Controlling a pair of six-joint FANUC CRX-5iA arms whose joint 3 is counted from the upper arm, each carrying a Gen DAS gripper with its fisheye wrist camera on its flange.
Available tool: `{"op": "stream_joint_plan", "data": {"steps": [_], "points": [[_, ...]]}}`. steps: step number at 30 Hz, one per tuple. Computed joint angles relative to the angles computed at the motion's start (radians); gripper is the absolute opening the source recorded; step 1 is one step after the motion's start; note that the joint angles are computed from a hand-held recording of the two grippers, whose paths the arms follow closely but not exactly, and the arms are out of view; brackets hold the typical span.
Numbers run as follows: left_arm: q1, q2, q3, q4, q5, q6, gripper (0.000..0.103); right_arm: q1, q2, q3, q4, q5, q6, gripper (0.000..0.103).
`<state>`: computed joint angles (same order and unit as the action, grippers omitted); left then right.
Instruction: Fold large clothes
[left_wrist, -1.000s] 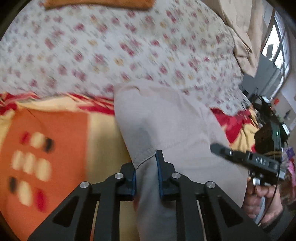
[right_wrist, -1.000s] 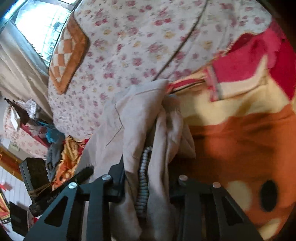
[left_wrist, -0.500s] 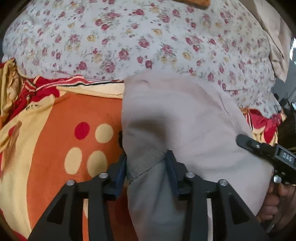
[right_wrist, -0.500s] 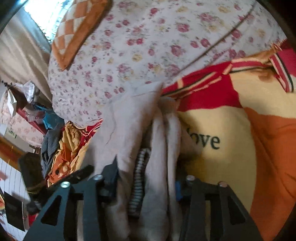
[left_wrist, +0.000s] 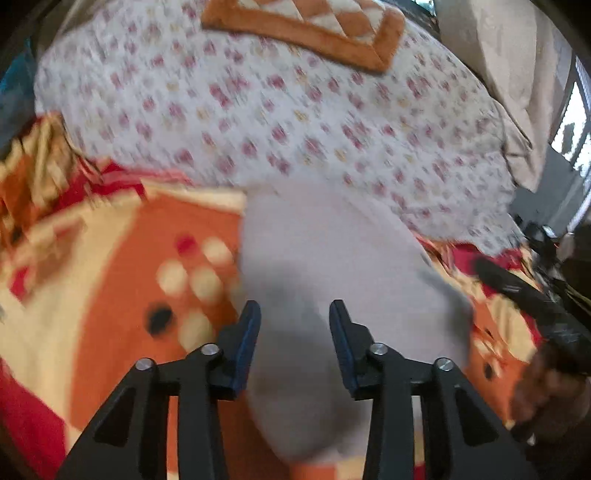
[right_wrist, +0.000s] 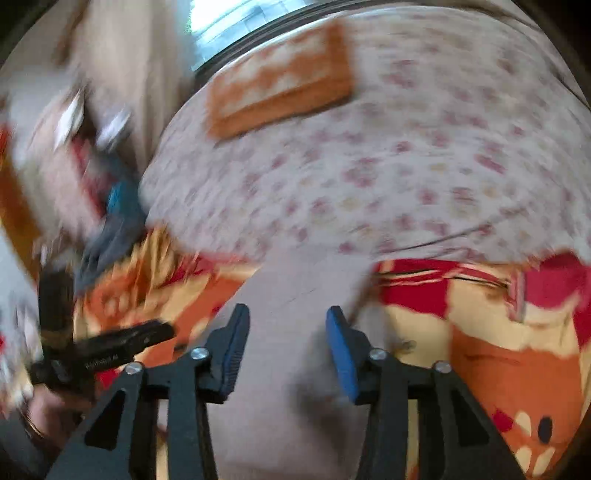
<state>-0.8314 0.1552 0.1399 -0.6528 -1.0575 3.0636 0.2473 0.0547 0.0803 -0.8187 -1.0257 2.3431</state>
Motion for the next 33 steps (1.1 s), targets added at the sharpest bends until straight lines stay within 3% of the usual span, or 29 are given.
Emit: {"op": "stream_joint_plan", "data": {"steps": [4,5,9,11,17,19,22,25,27,28,30,33], "points": [[0.024,0.076,0.017,0.139,0.011,-0.081,0.016,0.146,0.082,-0.016,0.328,0.009,-0.206,0.013],[0.038,0.086,0.003,0.169,0.033,-0.091,0.016,0.153,0.101,-0.008,0.358,-0.007,-0.242,0.012],[0.044,0.099,0.005,0.163,0.045,-0.074,0.016,0.060,0.130,0.009,0.193,-0.038,-0.162,0.012],[0.030,0.116,0.030,0.142,0.011,-0.073,0.016,0.009,0.138,0.012,0.103,-0.066,-0.143,0.013],[0.012,0.228,0.205,0.152,-0.207,-0.126,0.016,-0.033,0.158,0.023,0.007,-0.120,-0.092,0.014],[0.017,0.238,0.223,0.169,-0.237,-0.100,0.017,-0.038,0.153,0.019,0.000,-0.123,-0.096,0.014],[0.007,0.245,0.234,0.153,-0.256,-0.111,0.017,-0.036,0.132,0.003,0.008,-0.104,-0.101,0.012],[-0.013,0.212,0.178,0.113,-0.200,-0.037,0.017,-0.056,0.065,-0.035,-0.046,-0.077,-0.002,0.012],[-0.012,0.206,0.167,0.111,-0.186,-0.046,0.017,-0.024,0.004,-0.090,0.006,-0.002,0.032,0.013],[-0.007,0.202,0.162,0.120,-0.179,-0.061,0.017,0.021,-0.001,-0.115,0.105,0.038,-0.026,0.016],[0.008,0.190,0.146,0.147,-0.153,-0.073,0.017,0.067,0.049,-0.099,0.223,-0.001,-0.129,0.016],[0.022,0.169,0.144,0.171,-0.146,-0.068,0.017,0.061,0.047,-0.086,0.212,-0.005,-0.122,0.016]]}}
